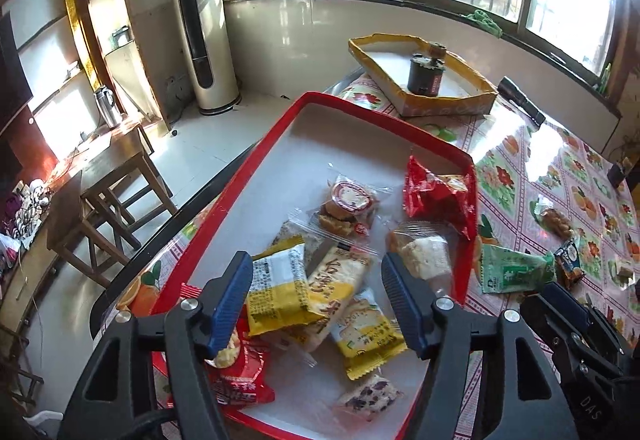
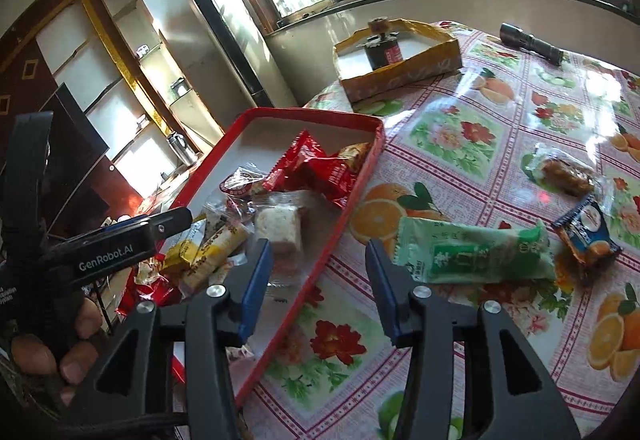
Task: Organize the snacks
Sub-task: 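Move the left tool to the green packet while the right reaches the blue biscuit packet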
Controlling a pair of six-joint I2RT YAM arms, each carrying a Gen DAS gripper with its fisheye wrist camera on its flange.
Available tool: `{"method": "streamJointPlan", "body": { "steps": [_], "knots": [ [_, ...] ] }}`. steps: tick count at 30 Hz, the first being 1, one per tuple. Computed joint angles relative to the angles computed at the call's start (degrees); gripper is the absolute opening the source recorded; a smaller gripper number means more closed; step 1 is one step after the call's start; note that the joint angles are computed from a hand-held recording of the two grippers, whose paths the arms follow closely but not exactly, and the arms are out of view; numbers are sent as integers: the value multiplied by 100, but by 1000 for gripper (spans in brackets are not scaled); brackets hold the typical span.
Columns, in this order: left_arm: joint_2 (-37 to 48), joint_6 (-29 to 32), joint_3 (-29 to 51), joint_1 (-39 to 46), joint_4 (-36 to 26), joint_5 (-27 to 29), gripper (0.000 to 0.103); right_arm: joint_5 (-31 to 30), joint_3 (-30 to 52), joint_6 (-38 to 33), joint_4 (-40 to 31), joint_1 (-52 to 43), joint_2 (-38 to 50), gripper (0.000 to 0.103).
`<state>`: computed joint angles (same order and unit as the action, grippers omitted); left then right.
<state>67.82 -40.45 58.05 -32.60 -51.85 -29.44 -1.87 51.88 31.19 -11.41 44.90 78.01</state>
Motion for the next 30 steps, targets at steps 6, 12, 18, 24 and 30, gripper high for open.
{"method": "streamJointPlan", "body": {
  "steps": [6,12,18,24,30],
  "knots": [
    [282,-237,281,-749,-90,-156,67,78,-881,132,-324,-423,-1157,54],
    [665,-380,639,-1417,-183,-272,68,26,-1510,145,-900,-1090,-2369,56],
    [1131,-411,1019,-1937,-222,-278,70,-357,-1865,-73,-1510,-2088,-3263,57],
    [1634,-235,1343,-2240,-159,-197,70,-919,-2019,-497,-2023,-3241,-3874,58],
    [2104,179,1641,-2345,-99,-161,70,-1417,-2040,-861,-2259,-4105,-4020,59]
  ]
}}
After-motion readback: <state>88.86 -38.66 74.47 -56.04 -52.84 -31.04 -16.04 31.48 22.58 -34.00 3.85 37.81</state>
